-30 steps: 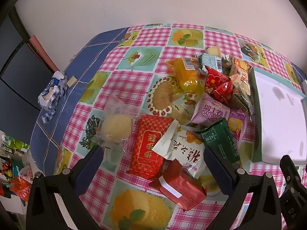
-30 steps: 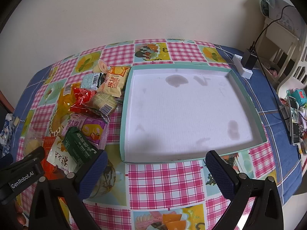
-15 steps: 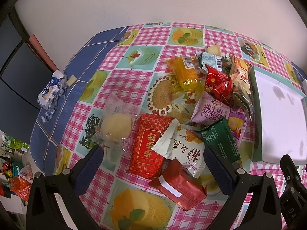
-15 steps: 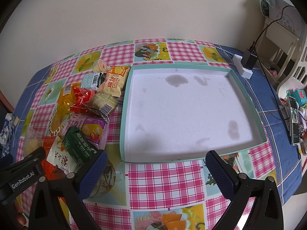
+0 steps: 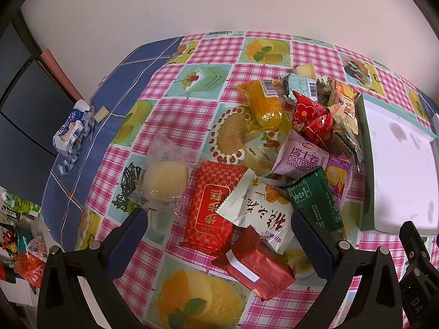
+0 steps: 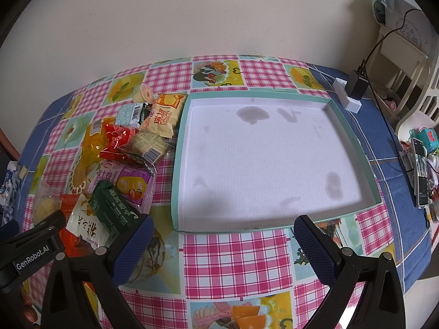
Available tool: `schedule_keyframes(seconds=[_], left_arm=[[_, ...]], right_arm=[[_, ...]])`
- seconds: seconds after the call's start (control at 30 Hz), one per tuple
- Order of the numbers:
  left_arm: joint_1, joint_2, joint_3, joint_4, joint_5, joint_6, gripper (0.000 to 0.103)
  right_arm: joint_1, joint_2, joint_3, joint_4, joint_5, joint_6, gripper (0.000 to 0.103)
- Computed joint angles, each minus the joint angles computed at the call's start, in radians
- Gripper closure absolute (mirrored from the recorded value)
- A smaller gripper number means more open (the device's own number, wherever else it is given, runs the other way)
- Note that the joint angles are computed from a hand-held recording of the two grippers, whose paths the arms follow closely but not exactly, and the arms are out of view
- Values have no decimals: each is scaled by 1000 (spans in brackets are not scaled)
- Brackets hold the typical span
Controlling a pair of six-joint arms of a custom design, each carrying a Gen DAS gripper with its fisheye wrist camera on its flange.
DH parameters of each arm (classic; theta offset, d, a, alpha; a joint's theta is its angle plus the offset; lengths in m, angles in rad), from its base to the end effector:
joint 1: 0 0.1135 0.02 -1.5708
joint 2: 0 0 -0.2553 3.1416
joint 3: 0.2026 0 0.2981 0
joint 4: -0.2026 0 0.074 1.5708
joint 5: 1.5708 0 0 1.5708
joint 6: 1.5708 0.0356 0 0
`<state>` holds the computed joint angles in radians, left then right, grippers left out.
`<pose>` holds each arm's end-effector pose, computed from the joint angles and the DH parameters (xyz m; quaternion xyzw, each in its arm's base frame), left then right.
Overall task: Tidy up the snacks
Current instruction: 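Reach both tools into the snack pile toward the red packet and red-brown box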
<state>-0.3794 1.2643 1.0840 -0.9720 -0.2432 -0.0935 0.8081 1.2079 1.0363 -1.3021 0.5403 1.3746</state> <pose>0.2680 -0.0976 0.2644 0.1134 0.9646 0.0670 0.2283 0.1773 0.1590 0.2574 0.2815 0.9206 -0.0815 0.2581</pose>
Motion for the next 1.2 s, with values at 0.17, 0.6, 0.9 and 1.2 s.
schedule_keyframes(seconds=[0.17, 0.6, 0.9, 1.2], left_arm=[[-1, 1, 0, -2, 1, -2, 0], [165, -25, 21, -18, 110, 35, 0], [363, 35, 17, -48, 223, 91, 0], [442, 104, 21, -64, 278, 134, 0]], right_arm=[[3, 3, 2, -2, 0, 3, 0], [19, 46, 18, 154, -69, -126, 0], [57, 184, 89, 301, -185, -245, 0], [72, 365, 183, 334, -296, -355, 0]])
